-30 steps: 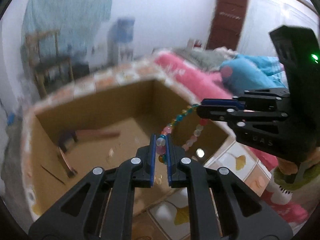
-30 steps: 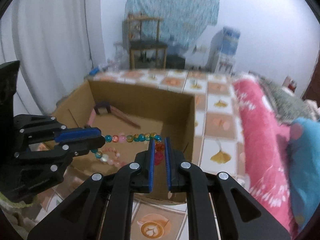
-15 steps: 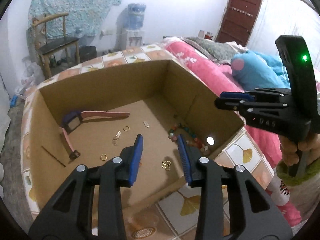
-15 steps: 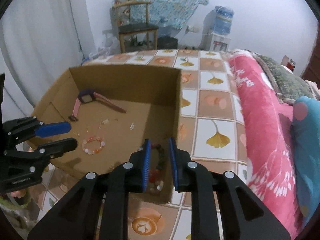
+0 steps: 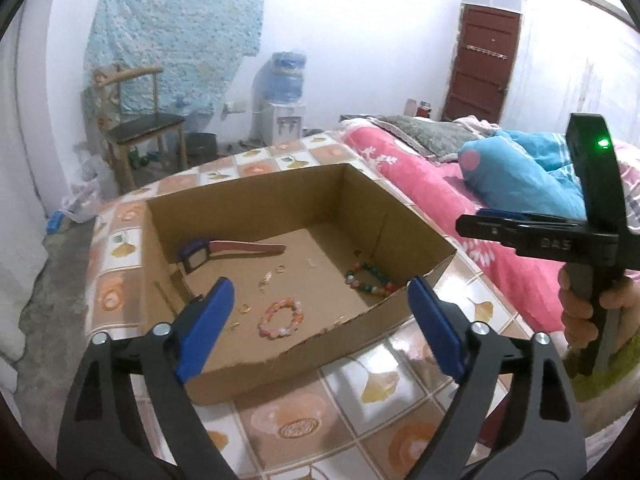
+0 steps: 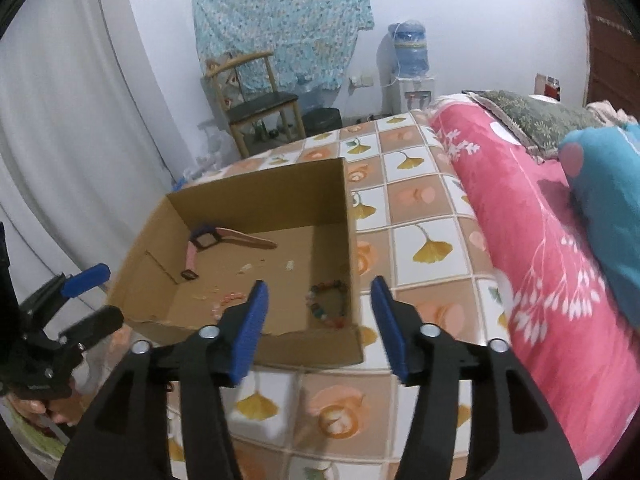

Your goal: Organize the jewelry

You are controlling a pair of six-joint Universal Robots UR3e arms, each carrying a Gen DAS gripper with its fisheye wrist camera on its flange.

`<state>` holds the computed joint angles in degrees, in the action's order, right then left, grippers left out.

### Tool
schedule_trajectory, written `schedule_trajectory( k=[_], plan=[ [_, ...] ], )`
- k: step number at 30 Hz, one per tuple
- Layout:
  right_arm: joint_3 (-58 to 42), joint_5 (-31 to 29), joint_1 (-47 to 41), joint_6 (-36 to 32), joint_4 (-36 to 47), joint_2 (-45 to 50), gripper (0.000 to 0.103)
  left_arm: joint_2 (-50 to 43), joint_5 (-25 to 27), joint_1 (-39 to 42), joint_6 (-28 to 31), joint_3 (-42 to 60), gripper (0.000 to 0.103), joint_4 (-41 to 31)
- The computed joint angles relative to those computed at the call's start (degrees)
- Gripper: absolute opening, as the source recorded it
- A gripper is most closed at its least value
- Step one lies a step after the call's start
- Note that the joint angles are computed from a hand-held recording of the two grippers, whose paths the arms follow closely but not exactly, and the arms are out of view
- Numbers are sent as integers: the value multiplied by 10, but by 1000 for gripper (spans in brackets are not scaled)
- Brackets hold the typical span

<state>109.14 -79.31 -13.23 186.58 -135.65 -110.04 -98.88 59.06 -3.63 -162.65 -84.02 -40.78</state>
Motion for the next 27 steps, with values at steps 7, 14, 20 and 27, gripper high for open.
schedule_trajectory(
  k=[7, 14, 20, 27],
  plan=[
    [-27, -40, 56, 33, 18, 9, 76, 60, 58, 7, -23, -68, 95, 31],
    [-66, -126, 132, 74, 32, 45, 86, 85, 109, 15, -81, -86, 95, 52],
    [-82, -225, 204, 91, 27, 73, 93, 56, 202, -9, -125, -41, 95, 31],
    [-104, -275, 238, 103, 38, 97, 95, 63, 191, 6, -185, -31, 95, 5]
  ],
)
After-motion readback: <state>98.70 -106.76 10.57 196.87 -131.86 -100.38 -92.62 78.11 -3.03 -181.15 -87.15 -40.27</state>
